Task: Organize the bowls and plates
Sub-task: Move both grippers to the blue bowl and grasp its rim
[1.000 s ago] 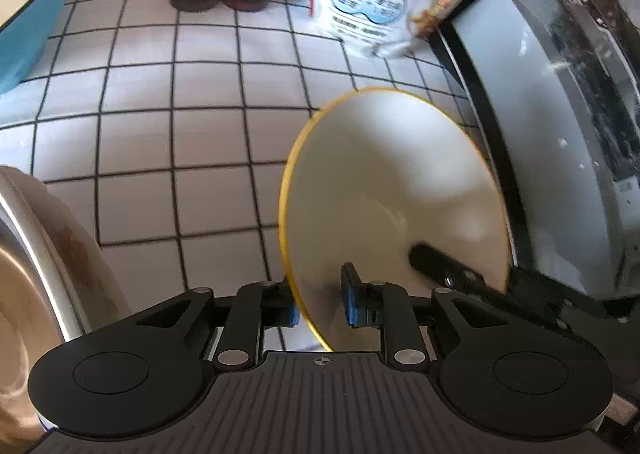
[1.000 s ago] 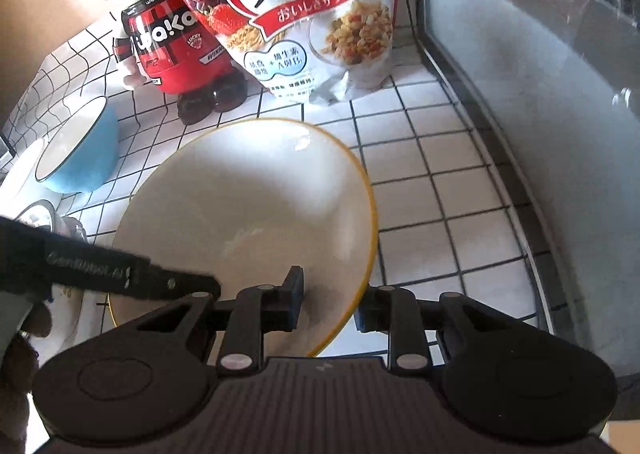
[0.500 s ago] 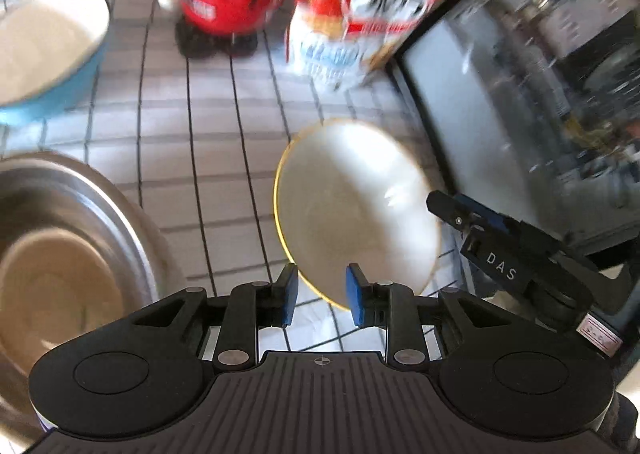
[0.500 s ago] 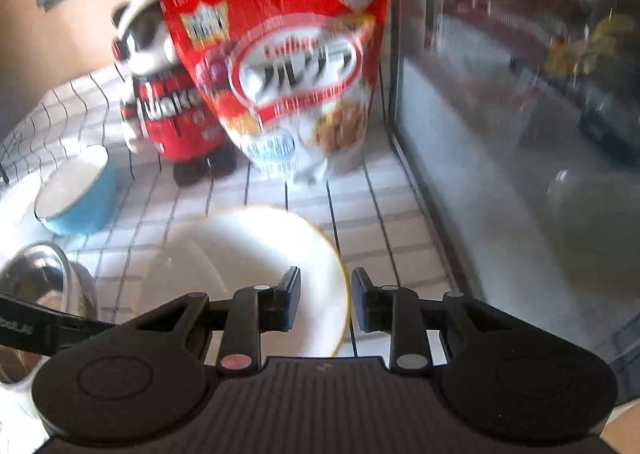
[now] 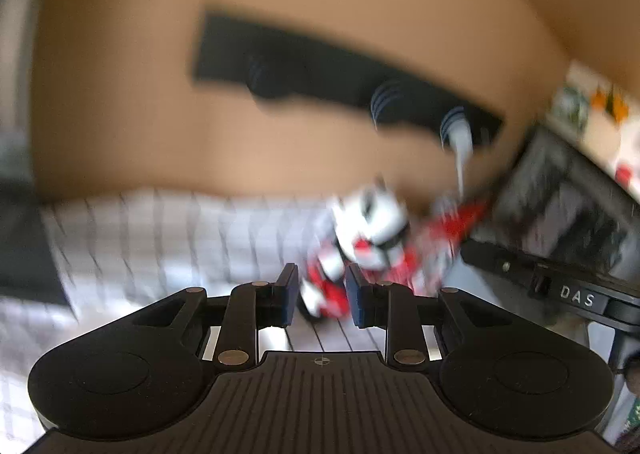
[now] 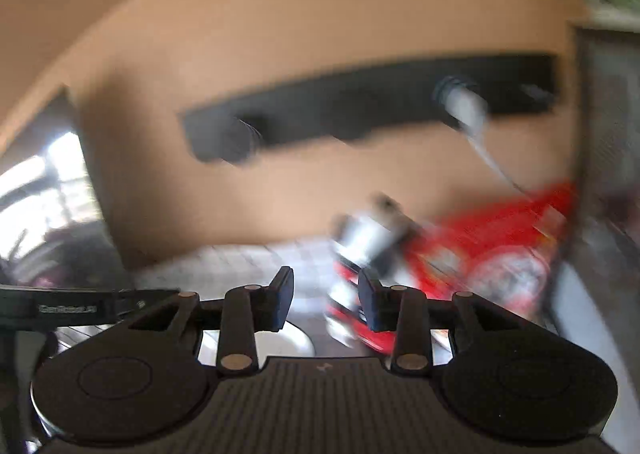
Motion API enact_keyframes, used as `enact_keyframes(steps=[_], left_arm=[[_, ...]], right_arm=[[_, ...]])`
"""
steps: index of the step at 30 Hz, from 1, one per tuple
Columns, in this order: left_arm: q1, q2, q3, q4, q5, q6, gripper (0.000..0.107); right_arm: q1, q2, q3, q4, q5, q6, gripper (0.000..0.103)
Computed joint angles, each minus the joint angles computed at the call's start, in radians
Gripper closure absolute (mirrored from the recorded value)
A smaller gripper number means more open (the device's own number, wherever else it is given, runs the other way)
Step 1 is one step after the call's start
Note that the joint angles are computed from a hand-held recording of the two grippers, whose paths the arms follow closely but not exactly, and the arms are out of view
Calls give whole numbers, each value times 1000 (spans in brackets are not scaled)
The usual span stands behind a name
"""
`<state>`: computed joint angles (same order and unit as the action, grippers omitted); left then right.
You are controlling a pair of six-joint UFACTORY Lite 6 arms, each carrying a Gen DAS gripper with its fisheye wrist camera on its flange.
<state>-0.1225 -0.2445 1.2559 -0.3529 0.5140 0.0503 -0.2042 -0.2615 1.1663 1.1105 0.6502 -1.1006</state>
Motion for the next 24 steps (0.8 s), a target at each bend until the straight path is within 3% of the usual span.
enact_keyframes(steps=[4,8,11,17,24], left_arm=[[155,10,90,-154,33,200,78],[252,120,202,-212,139,275,78],[265,256,265,-200,214,251,78],[225,526,322,-149,179,209,78],[210,838,537,-45,210,154,78]], right_arm=[[194,71,159,-130,-85,148,45],[307,182,273,-358,-127,322,45],[291,267,299,-365,-98,331,45],[286,343,148,-397,-301,350,46],[189,452,61,-238,-200,228,47]])
